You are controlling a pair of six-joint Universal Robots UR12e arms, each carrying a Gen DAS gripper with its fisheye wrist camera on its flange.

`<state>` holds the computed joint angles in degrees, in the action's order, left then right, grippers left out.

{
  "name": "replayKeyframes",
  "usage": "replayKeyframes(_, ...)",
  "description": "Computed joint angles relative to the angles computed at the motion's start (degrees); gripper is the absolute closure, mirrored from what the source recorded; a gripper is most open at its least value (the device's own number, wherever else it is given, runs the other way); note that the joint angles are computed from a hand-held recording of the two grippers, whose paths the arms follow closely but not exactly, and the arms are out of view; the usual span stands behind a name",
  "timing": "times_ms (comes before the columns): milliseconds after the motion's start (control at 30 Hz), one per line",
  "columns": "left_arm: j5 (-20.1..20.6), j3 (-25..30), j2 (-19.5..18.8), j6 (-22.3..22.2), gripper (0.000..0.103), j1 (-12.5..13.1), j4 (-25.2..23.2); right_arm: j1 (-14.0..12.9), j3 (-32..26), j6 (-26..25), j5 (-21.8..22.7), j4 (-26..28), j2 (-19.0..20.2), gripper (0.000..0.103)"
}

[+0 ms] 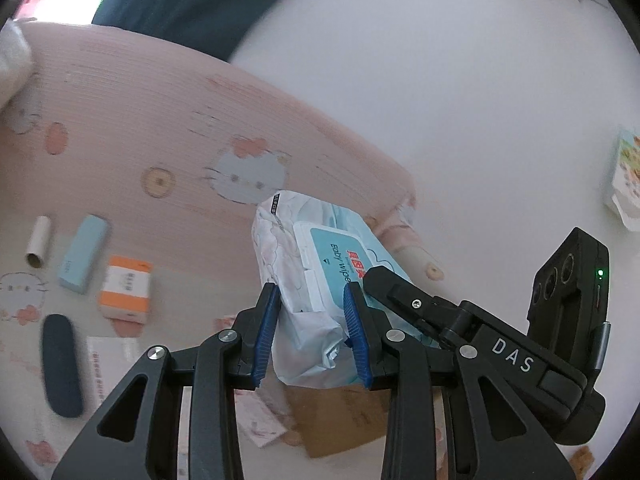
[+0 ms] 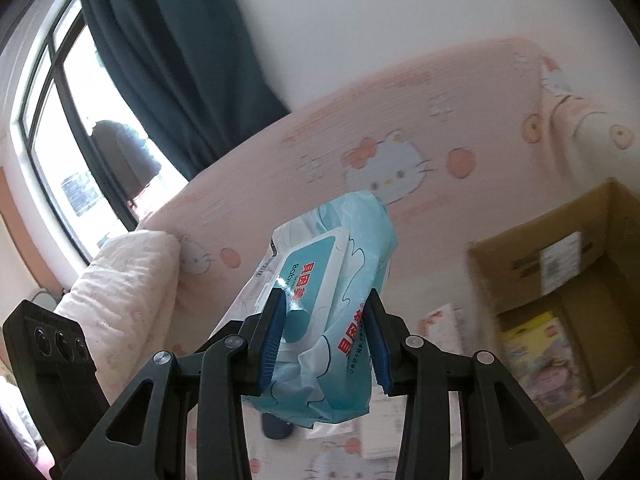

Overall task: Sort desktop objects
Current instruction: 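Lift the baby wipes pack and carry it over the cardboard box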

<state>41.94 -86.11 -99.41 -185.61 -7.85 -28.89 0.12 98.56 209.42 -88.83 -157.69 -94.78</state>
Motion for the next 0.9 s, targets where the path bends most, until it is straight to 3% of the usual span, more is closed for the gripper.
replayKeyframes(367,-3.99,4.8,-2.35,5.22,0.066,-6.31,-8.79,-6.66,5.48,0.17,-3.71,4.9,-7.47,0.067)
replayKeyframes(567,-4.46,4.35,-3.01,6.75,0.066,-9.33,-10.43,-9.93,7.9,0.86,-4.4,6.55,-10.1,0.067)
replayKeyframes(700,-3.03,5.11,-3.82,7.77,0.066,-10.5,-11.88,-12.34,8.48,-0.12,-1.9,8.24,-10.81,0.067)
replayKeyframes(900,0.6,6.25,-4.35,10.23,0.066,-11.68,-17.32,-17.01,7.28,-5.4,7.41,15.57,-10.31,0.067)
